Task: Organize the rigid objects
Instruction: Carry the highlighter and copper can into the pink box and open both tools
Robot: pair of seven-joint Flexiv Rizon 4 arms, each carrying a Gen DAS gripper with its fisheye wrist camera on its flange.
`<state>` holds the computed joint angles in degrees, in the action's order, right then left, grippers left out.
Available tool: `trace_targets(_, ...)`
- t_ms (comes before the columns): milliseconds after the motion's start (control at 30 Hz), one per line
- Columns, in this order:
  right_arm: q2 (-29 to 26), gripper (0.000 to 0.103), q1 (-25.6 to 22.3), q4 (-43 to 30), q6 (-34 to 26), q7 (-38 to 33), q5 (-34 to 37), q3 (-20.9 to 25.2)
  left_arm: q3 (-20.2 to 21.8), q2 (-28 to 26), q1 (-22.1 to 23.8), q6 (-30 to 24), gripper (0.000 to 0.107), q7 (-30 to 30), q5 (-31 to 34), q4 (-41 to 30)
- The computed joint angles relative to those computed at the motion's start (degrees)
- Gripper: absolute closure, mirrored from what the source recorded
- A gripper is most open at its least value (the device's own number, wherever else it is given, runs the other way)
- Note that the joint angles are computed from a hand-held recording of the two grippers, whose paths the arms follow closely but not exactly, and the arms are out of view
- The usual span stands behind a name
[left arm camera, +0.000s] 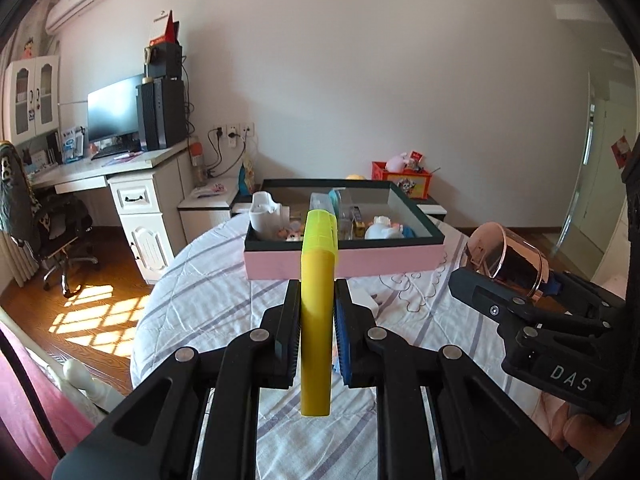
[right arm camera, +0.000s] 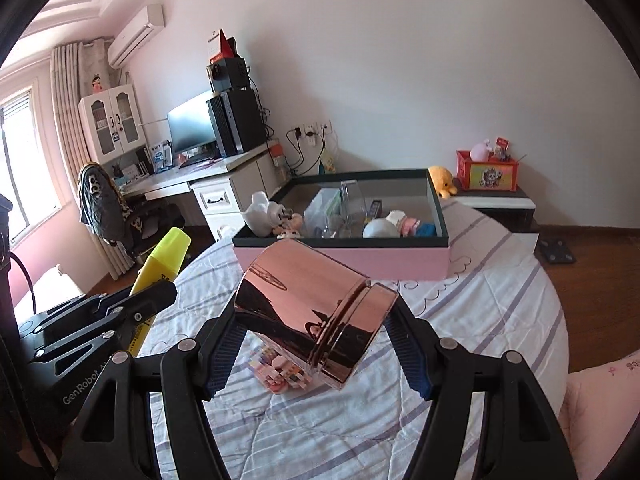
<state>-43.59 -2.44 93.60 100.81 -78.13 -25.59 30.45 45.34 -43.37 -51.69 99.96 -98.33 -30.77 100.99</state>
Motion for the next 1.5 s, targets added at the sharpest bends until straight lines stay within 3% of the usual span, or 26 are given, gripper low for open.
trace_targets(200, 7.68, 0.033, 8.6, 6.89, 9.59, 2.29, 3.51, -12.02, 9.47, -1.99, -9.36, 2.38, 0.092, 1.18, -4.95, 2.34)
trace_targets(500, 12.43, 0.033, 12.9, 12.13, 16.26, 5.24, 0.92, -18.06, 9.58, -1.08, -12.61, 5.81, 0.092, 6.85, -11.56, 4.61)
trace_targets(767, 11.34, 0.033, 12.61, 11.17, 16.93, 8.16, -3.16, -18.84, 7.06, -1.67, -11.35, 6.59, 0.092, 12.15, -17.34, 3.84)
trace_targets(967, 7.2, 0.033, 8.86, 5.98, 14.06, 12.07, -10.19, -15.65, 11.24, -7.79, -11.03, 1.09, 0.092, 13.58, -21.63, -1.17)
trace_targets(1100, 2.12, 0.033, 4.63, -0.81, 9.72, 14.57, -16.14, -10.82, 14.03, -11.89, -7.24, -3.99, 0.092, 11.2, -19.22, -6.72)
trace_targets(1233, -4.52, 0.033, 1.35, -10.44, 1.33, 13.34, -19.1, -4.33, 20.0, -19.23, -2.03, -13.08, 0.092, 7.25, -16.63, -16.02)
trace_targets(1300, -7.92, 0.034, 1.28, -16.18, -4.19, 11.22, -18.72, -2.11, 19.08, -20.57, 2.39, -16.57, 0.092, 6.83, -15.05, -21.44)
trace_targets(1400, -14.51, 0.034, 1.36, -26.56, -13.26, 5.78, -17.62, 3.21, 13.79, -21.23, 10.33, -22.25, 0.092, 8.34, -13.25, -30.54)
trace_targets(1500, -21.52, 0.034, 2.88, -38.49, -24.35, -1.79, -14.87, 9.93, 13.4, -24.92, 16.66, -29.84, 0.092, 6.69, -10.88, -40.83)
